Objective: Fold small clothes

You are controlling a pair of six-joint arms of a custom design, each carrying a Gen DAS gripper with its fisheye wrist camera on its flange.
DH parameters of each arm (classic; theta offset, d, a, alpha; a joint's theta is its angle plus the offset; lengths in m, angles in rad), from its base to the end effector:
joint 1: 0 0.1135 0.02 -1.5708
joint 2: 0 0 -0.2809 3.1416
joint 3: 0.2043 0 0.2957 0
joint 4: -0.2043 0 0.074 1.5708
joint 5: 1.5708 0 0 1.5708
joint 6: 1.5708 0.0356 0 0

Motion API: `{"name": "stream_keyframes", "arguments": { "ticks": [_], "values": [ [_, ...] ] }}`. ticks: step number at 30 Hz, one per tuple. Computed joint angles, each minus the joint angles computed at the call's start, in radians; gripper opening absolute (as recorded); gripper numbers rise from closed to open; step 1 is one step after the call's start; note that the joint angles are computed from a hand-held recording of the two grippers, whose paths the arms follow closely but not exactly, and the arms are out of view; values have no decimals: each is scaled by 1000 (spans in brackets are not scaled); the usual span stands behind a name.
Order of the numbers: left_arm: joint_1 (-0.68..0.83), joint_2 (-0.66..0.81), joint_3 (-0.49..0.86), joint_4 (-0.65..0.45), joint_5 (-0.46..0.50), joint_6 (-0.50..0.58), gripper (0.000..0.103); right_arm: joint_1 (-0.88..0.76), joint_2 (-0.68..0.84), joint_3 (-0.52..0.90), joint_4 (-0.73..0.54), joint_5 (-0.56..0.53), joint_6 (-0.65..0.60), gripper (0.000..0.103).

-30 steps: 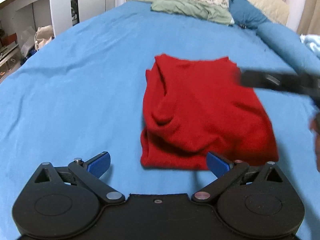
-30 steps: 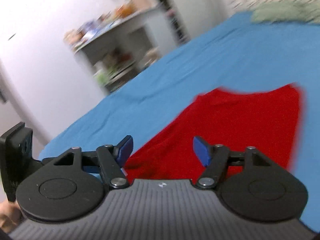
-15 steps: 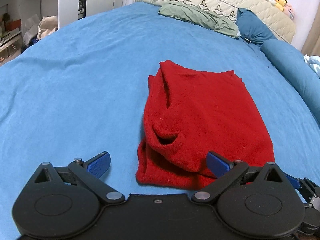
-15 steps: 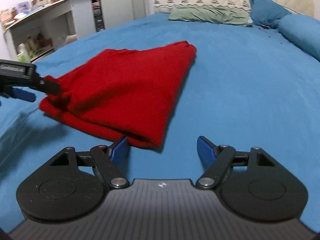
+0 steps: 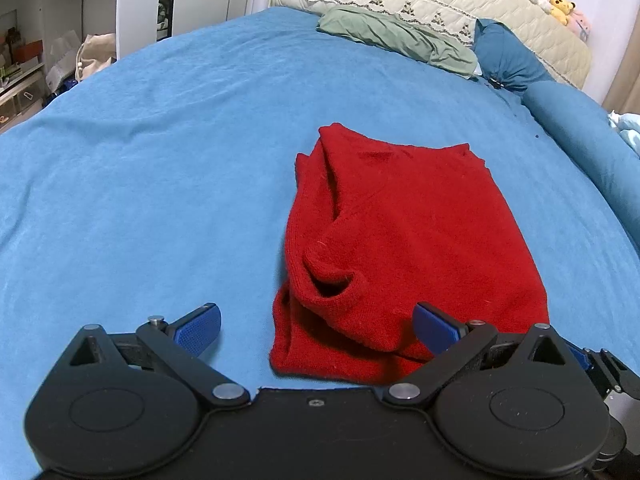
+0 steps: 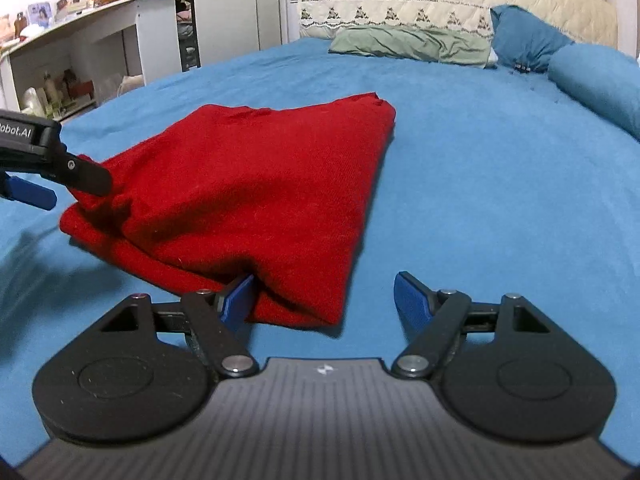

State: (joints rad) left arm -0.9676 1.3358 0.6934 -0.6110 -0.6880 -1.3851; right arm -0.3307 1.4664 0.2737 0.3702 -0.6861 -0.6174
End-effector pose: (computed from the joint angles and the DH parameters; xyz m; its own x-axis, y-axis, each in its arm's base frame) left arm 0.1627 -0.1964 0.1648 -0.6143 -0.4466 -0.6505 -0.4330 0.8800 -0.1953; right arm 0.2177 -0.0509 0.0715 -0.4746 -0.3106 -0.8236 -0.5288 0.8486 -0.0153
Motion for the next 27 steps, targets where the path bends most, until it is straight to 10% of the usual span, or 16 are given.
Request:
{"name": "stream_keyframes", "arguments": {
  "ticks": [9, 19, 27],
  "values": [
    [28, 31, 3, -21, -21, 19, 103, -19, -48, -49, 209, 61, 78, 82],
    [-18, 39, -79, 6, 8, -1, 100, -92, 40, 40, 48, 33, -92, 82],
    [24, -99, -1, -62, -33, 121, 103, -171, -78, 295, -662, -111, -379, 95]
  ]
}}
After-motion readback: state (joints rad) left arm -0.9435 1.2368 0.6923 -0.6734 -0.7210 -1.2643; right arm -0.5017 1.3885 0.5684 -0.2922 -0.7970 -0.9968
